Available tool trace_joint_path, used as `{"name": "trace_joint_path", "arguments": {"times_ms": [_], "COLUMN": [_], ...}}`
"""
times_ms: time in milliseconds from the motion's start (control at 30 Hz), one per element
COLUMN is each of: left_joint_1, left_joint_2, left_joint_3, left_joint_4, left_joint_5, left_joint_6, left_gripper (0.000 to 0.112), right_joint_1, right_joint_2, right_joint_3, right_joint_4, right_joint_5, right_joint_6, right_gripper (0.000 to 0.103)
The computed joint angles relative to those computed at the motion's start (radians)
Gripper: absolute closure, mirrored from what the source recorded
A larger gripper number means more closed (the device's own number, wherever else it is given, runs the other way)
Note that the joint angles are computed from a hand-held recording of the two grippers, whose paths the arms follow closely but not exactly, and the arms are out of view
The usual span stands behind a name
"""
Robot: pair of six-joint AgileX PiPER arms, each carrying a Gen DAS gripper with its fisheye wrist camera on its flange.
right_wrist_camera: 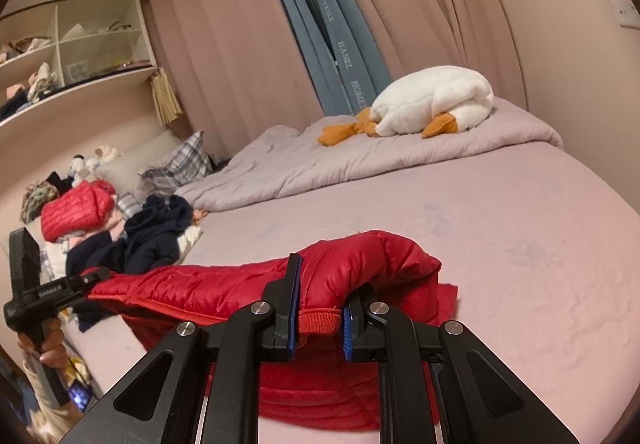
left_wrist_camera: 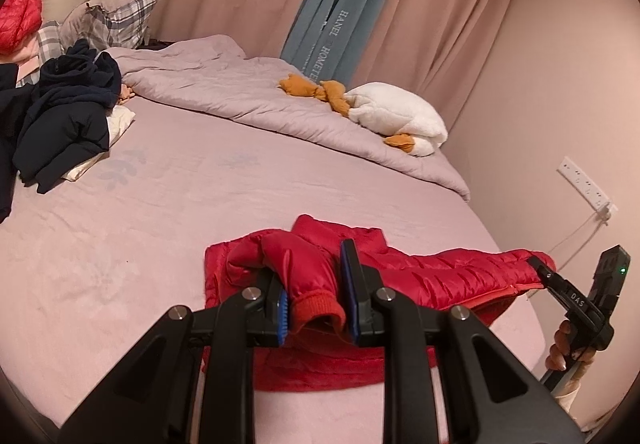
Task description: Fold large clothes
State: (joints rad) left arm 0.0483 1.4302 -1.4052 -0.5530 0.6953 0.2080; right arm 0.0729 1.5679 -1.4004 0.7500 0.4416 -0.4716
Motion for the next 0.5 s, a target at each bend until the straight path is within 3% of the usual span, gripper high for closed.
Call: {"name": "trace_joint_path", "arguments": {"times_ms": [500], "left_joint_1": [-0.030], "left_joint_2": [0.264], "left_joint_3": [-0.245], "left_joint_4": [0.154], "left_joint_5": [0.044], "left_joint_6": [-0.140], "left_gripper": [0.090], "right_joint_1": [0.026], "right_joint_2": [0.214], "right_joint_3": [-0.244], "right_joint_4": [-0.257], "right_joint_5": [0.059], "right_joint_6": [0.231], "right_gripper": [0.087]}}
